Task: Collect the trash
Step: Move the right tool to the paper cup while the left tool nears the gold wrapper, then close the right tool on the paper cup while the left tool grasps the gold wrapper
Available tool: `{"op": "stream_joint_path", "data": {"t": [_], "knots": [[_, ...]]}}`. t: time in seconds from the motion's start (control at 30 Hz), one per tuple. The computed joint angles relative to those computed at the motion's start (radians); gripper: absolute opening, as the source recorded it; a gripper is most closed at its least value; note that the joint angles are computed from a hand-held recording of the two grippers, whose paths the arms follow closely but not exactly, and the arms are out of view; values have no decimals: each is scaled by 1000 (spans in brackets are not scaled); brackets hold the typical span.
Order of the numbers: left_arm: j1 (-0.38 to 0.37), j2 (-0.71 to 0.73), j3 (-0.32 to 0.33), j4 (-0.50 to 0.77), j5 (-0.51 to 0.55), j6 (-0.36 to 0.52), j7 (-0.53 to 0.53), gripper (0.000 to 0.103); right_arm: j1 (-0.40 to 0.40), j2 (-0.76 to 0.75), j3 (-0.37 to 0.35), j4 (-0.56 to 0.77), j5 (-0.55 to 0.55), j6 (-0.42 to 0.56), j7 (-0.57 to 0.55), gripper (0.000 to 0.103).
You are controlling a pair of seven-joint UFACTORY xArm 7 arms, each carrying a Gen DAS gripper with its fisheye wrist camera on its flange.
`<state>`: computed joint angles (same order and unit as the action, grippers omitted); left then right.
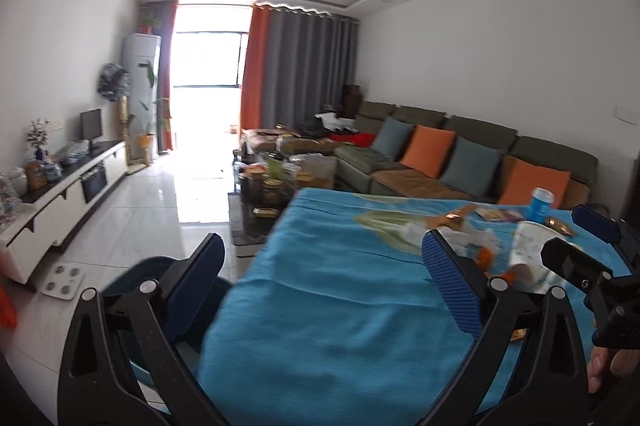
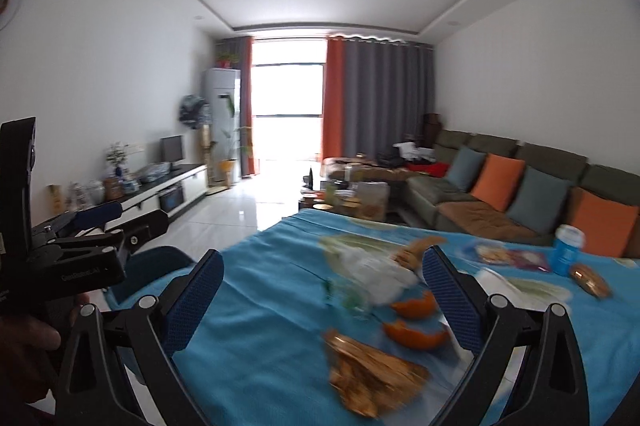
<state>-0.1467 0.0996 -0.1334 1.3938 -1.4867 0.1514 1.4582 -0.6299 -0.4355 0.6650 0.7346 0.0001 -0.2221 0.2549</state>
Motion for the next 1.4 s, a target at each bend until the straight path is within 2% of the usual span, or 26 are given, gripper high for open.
{"op": "stream_joint_path", "data": {"t": [0.13,0.27,0.43,0.5,0.6,0.73,0.93,1.03,1.2,1.4], "knots": [[-24,-22,-16,-45,2,62,9,97,-104,-144,48,-94,29,49,65,96],[-46,-21,-21,-69,-3,127,51,97,-122,-241,28,-180,21,98,149,96],[-63,-7,-24,-87,74,197,28,97,-155,-267,0,-214,-11,163,230,96],[-63,-9,-24,-96,104,217,10,97,-159,-263,-2,-215,-29,176,257,96],[-61,17,-22,-79,187,266,-81,97,-152,-249,-7,-210,-62,196,290,96],[-47,55,-25,-39,318,319,-220,97,-119,-185,-58,-179,-120,215,291,96],[-35,113,-56,9,432,343,-317,97,-66,-118,-139,-137,-189,244,311,96],[-32,145,-70,39,487,362,-371,97,-8,-69,-204,-112,-217,257,303,96],[-45,199,-85,85,618,343,-479,97,112,6,-327,-72,-247,278,283,96],[-40,266,-104,153,749,387,-612,97,193,48,-415,-48,-300,298,294,94]]}}
